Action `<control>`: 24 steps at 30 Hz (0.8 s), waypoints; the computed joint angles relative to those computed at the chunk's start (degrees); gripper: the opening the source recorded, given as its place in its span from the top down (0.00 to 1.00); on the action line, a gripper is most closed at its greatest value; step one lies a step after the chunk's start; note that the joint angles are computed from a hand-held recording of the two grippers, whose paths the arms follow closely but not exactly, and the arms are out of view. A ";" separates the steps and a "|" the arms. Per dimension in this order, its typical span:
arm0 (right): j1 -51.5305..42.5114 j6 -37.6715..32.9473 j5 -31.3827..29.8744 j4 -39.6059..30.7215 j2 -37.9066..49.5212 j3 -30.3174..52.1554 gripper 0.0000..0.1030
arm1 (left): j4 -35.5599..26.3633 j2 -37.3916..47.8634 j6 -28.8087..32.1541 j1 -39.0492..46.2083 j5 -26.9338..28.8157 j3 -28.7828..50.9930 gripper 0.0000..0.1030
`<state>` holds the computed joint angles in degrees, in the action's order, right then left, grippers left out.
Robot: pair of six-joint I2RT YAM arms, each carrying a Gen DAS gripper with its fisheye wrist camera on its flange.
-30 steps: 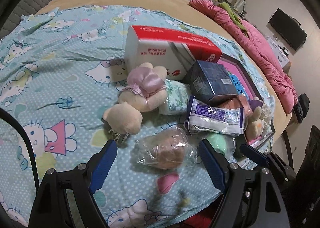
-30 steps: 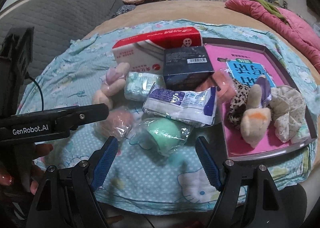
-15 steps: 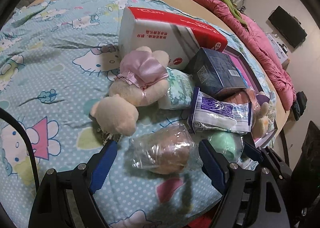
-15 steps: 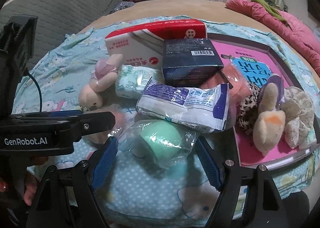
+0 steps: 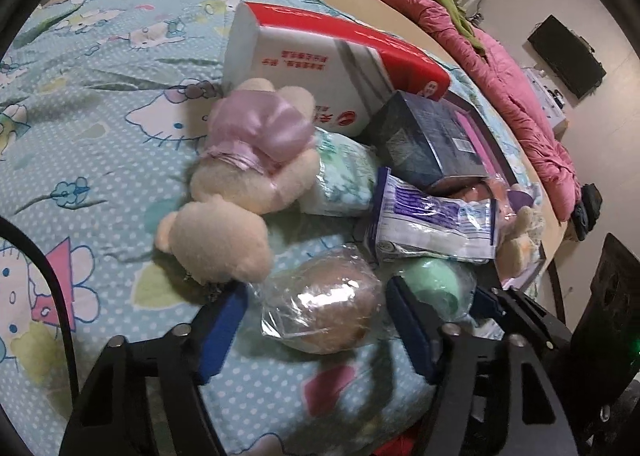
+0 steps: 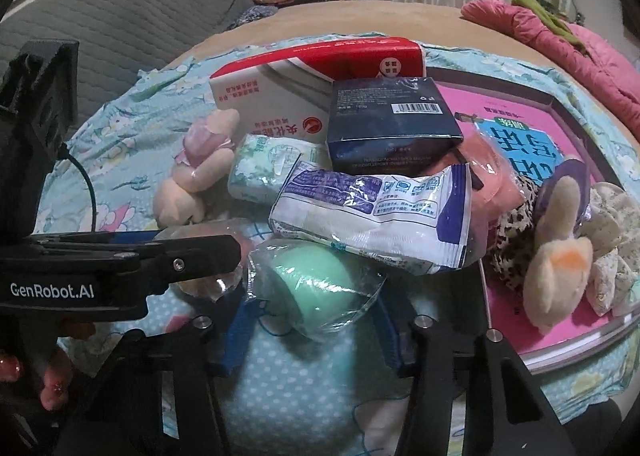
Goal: Organize soft objects
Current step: 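Grasp the clear bag with pink item with left tool while right tool grasps green sponge bag, then lift both bags and carry them toward the pink book tray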
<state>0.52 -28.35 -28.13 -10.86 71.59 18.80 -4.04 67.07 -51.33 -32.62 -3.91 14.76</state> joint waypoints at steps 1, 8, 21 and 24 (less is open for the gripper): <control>0.11 -0.31 -0.15 -0.24 -0.07 0.03 0.51 | -0.41 0.10 -0.08 -0.48 -0.40 0.25 0.32; -0.61 -2.58 -2.01 -3.52 -1.28 0.68 0.55 | -0.89 -0.11 -0.15 -1.91 -1.00 0.92 0.44; -3.07 -9.81 -5.34 -12.93 -7.08 0.99 0.55 | -11.85 -11.57 -5.66 -6.84 -6.43 0.61 0.44; -3.76 -11.10 -6.20 -14.60 -7.66 1.34 0.55 | -17.42 -15.08 -7.82 -8.57 -9.47 1.65 0.44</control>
<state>-3.24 -39.45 -34.33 -25.46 63.93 20.14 -21.45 51.99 -59.15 -41.19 -13.38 16.41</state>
